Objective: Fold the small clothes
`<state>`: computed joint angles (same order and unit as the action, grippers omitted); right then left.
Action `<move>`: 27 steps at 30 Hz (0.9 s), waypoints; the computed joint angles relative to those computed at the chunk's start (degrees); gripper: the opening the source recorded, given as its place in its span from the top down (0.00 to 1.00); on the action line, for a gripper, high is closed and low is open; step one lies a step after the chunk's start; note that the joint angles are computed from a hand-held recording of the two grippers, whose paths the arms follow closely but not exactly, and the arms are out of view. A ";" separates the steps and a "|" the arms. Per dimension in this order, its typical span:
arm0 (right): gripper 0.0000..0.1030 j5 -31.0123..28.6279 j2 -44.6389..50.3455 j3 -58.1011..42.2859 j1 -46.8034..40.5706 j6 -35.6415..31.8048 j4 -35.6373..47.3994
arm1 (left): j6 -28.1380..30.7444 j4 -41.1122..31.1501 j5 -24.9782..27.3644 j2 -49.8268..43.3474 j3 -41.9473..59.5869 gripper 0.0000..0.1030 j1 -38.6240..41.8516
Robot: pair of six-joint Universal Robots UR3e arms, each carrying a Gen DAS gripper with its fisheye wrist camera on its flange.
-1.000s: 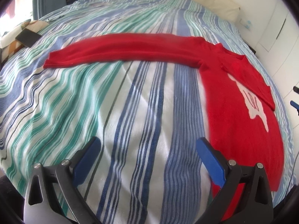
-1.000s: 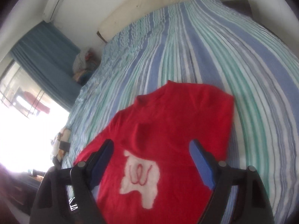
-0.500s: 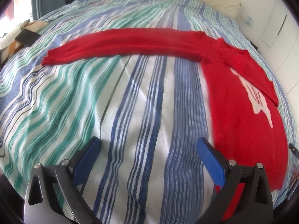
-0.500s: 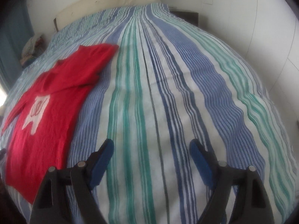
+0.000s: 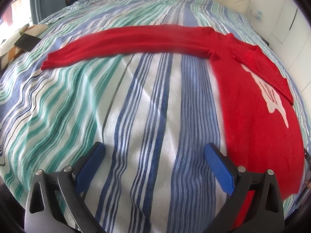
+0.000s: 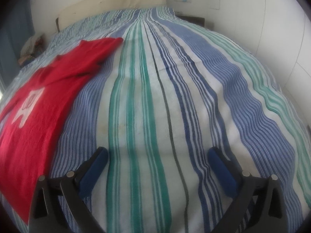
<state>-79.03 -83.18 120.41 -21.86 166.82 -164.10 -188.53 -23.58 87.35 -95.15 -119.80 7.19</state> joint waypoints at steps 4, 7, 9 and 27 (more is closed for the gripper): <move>0.01 -0.38 0.30 0.33 0.30 0.14 -1.09 | -0.01 -0.19 -0.07 0.19 -0.09 0.01 0.02; 0.01 -0.62 0.59 0.33 0.50 0.23 -1.58 | -0.06 -0.27 -0.32 0.27 -0.12 0.01 0.20; 0.01 -0.62 0.59 0.33 0.50 0.23 -1.58 | 0.00 -0.32 -0.29 0.29 -0.11 0.01 0.20; 0.01 -0.65 0.69 0.29 0.53 0.23 -1.62 | 0.11 -0.49 -0.28 0.41 -0.14 0.01 0.20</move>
